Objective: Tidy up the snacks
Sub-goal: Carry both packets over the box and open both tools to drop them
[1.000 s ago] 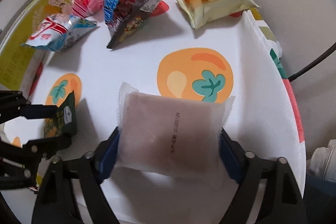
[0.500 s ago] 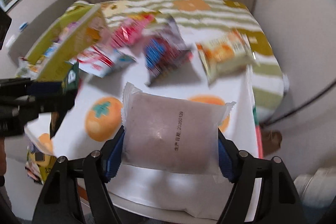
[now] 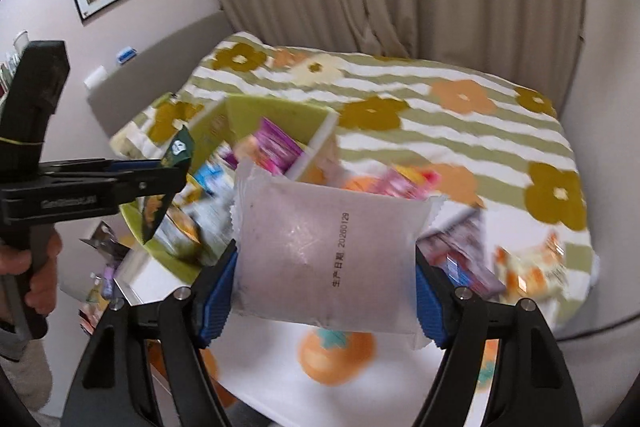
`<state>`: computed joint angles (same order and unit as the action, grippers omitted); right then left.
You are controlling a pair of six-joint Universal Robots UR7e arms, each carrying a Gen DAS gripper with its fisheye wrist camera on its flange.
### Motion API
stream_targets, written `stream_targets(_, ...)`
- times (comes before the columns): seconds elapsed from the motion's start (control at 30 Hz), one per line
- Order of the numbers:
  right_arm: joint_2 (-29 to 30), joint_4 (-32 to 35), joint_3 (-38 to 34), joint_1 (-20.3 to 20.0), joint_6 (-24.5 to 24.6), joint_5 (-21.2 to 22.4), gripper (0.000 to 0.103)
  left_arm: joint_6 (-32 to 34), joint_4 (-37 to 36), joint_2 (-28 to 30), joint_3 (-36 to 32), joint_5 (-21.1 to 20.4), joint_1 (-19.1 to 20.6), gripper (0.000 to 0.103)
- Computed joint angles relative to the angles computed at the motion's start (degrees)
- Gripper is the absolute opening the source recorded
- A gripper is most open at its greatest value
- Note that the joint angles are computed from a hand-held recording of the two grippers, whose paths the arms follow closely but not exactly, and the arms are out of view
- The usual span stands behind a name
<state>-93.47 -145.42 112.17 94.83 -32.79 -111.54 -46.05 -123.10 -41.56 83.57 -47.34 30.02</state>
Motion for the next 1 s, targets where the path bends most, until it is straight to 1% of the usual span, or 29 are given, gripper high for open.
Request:
stream_targets(0.1,4.7,-2.1,-1.4,2.8,2.2,-0.6,0.072,1.7,3.0,-2.1,-0.3,1.6,2.6,0.042)
stream_targets(0.17,8.0,-2.9,-2.6,4.3,3.9,-0.8,0.072,2.8,4.1,-2.9,-0.5,1.8,4.1,0.042)
stream_targets(0.23,11.2,-3.7,-3.8,5.7,5.5,-1.4,0.072,4.8,4.3,-3.4,-0.9,1.3,6.0,0.042)
stream_targets(0.3,13.5,-4.6,-4.5,6.6,6.7,-2.2,0.072,7.3,3.3,-3.5,-1.1,0.0,8.0,0.042)
stream_targets(0.33,14.6,-5.0,-4.7,7.0,7.5,-2.6,0.072,8.8,2.9,-3.3,-1.4,-0.4,8.9,0.045)
stream_targets(0.4,16.4,-5.3,-5.4,7.6,9.1,-3.5,0.072,10.8,2.8,-2.8,-2.2,-0.9,10.1,0.073)
stream_targets(0.43,17.2,-5.4,-5.7,7.8,9.9,-4.1,0.072,11.3,2.6,-2.6,-2.4,-0.6,10.4,0.095)
stream_targets(0.47,18.1,-5.6,-5.9,7.9,10.7,-4.8,0.072,12.4,1.0,-2.6,-1.9,-0.2,10.7,0.101)
stream_targets(0.5,18.6,-5.7,-6.1,8.0,11.3,-5.3,0.072,13.9,-1.3,-2.8,-1.1,-0.4,11.0,0.101)
stream_targets(0.53,19.1,-5.7,-6.3,8.0,12.0,-5.9,0.072,14.2,-1.8,-2.8,-0.9,-0.9,11.3,0.101)
stream_targets(0.6,20.0,-5.1,-6.8,8.1,13.3,-6.9,0.072,13.5,-2.0,-3.3,-0.4,-2.3,11.8,0.101)
stream_targets(0.7,20.8,-4.0,-7.4,8.1,14.4,-7.8,0.072,11.2,-2.9,-4.6,2.0,-2.6,11.7,0.101)
stream_targets(0.8,21.9,-3.7,-8.4,7.9,14.7,-8.0,0.072,9.3,-1.4,-5.2,3.2,-1.5,11.1,0.101)
stream_targets(0.9,22.8,-3.5,-9.7,7.2,14.3,-6.8,0.072,7.1,1.6,-5.4,3.9,0.9,10.1,0.101)
stream_targets(1.0,24.1,-2.0,-11.5,6.8,14.0,-6.3,0.072,5.4,3.5,-5.3,4.3,1.2,9.9,0.101)
